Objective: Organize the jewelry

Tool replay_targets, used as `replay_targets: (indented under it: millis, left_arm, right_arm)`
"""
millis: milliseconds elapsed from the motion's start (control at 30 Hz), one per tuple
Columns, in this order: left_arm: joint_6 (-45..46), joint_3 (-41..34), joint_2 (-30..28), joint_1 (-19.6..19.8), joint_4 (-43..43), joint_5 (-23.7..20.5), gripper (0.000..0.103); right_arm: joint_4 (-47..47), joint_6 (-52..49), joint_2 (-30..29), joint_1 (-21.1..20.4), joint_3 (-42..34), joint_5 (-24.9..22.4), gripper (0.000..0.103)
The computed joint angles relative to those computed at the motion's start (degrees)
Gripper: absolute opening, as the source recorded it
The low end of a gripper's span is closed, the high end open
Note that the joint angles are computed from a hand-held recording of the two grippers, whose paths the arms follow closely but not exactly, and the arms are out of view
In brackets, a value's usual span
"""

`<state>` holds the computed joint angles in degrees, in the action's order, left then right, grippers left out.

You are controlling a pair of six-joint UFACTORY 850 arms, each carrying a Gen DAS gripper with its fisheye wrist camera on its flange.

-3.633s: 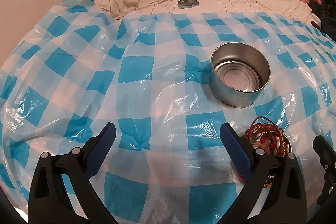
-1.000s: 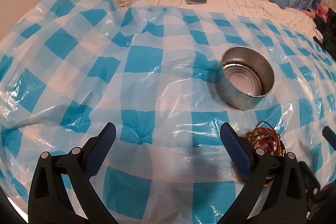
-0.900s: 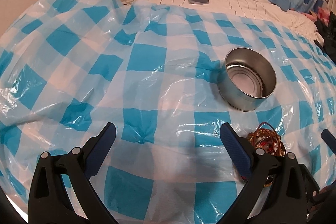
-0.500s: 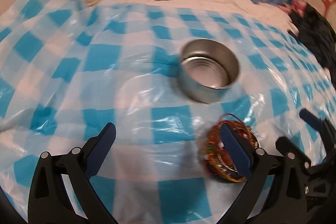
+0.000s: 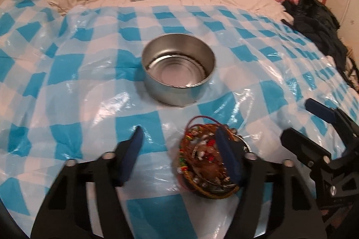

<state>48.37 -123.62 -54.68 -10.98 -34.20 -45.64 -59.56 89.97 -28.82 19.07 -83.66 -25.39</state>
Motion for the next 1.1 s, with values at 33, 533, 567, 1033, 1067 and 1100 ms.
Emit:
replay_targets:
  millis: [33, 533, 567, 1033, 1067, 1100]
  left_arm:
    - [0.4, -0.6, -0.5, 0.2, -0.7, -1.5, 0.036]
    - [1.8, -7.5, -3.0, 4.1, -10.8, -10.8, 0.003]
    - [1.4, -8.1, -3.2, 4.5, -11.6, -10.6, 0.003]
    - [-3.2, -14.8, -6.3, 6.1, -12.7, -10.5, 0.003]
    - [-3.2, -14.7, -6.3, 6.1, -12.7, -10.4, 0.003]
    - [-3.6, -15.3, -6.6, 6.1, -12.6, -10.6, 0.003]
  right_arm:
    - [-0.1, 0.0, 0.0, 0.0, 0.0, -0.1, 0.096]
    - [1.7, -3.1, -0.4, 0.0, -0.2, 0.5, 0.096]
    - [2.0, -4.1, -0.7, 0.2, -0.4, 0.8, 0.096]
    - [15.1, -26.2, -6.6, -0.2, -8.2, 7.9, 0.072]
    - [20.2, -31.5, -7.4, -0.6, -9.3, 7.9, 0.064]
    - [23.5, -34.9, -7.9, -0.8, -10.1, 7.9, 0.061]
